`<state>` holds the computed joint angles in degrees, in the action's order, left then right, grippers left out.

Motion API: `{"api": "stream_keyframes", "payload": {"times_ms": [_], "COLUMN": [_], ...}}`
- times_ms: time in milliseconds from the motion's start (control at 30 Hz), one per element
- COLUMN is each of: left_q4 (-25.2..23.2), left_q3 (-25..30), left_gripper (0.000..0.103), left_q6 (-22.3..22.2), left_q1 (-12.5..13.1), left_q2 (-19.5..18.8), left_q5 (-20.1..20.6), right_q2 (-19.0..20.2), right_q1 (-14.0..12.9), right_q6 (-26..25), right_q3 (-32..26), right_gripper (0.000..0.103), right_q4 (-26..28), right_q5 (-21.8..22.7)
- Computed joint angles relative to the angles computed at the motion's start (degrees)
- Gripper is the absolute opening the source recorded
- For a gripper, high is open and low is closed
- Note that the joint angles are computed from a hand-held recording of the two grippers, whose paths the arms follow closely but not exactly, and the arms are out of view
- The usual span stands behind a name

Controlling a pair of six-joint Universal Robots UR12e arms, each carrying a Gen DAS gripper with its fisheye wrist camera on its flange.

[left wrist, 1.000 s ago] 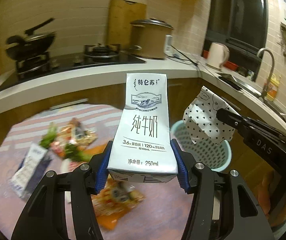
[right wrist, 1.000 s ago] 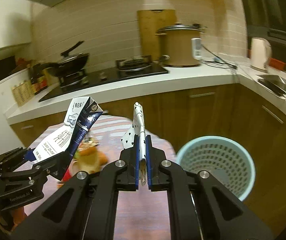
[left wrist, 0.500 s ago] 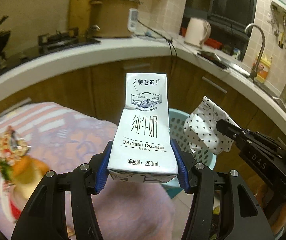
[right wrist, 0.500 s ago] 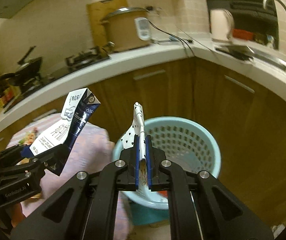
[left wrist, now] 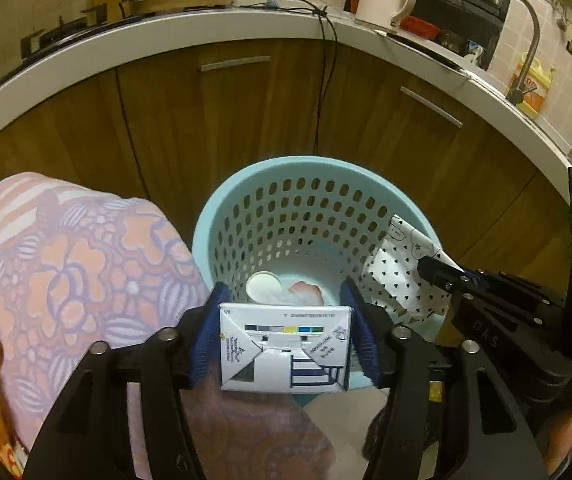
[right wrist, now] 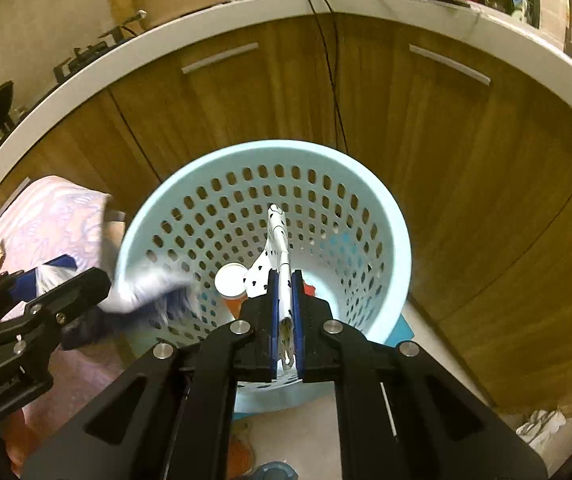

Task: Collect trash
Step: 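Carry the milk carton and dotted wrapper to the blue basket and release both, then grasp the blue-white milk carton with the left tool while the right tool grasps the bread crust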

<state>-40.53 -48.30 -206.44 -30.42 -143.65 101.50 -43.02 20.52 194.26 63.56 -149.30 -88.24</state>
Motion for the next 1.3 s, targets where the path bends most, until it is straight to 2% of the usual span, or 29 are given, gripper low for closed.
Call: {"api": "stream_keyframes", "payload": {"times_ms": [67,133,200,267,633,767,1300], "left_q4": [-0.14,0.12,1.04,1.76,9.84,13.26,23.27], "left_q3": [-0.01,-0.27,-1.38,-2.06,-11.46,-15.36,-31.41], "left_gripper": [0.072,0.073,0.073,0.073,0.073,0.073,0.073], "left_q6": [-0.01,0.05,-0.34,-0.68,-1.65,-2.68,-8.88], "left_q1": [-0.13,-0.14,-0.08,-0.08,-0.56,-0.66,-0.22], "left_q2": [0.02,0.2,0.86,1.3,7.1,9.68,20.73], "left_q5": [1.17,1.88,1.97,2.09,5.84,7.59,17.9], "right_q2": [0.16,0.07,-0.24,-0.53,-2.03,-2.55,-1.95], "right_q1": [-0.17,-0.29,-0.27,-0.27,1.26,2.15,7.23], "right_q6": [0.19,0.33,0.6,0.88,-0.81,-2.04,-9.54], "right_q3": [-0.43,-0.22,0.16,0.52,1.29,1.63,-0.69], "right_gripper": [0.014,0.021,0.034,0.04,0.04,0.04,0.04], "right_q4": [1.54,1.19,0.69,-0.08,-3.21,-5.24,-8.73], "right_q5": [0.9,1.15,0.68,0.8,2.43,4.91,8.64]}}
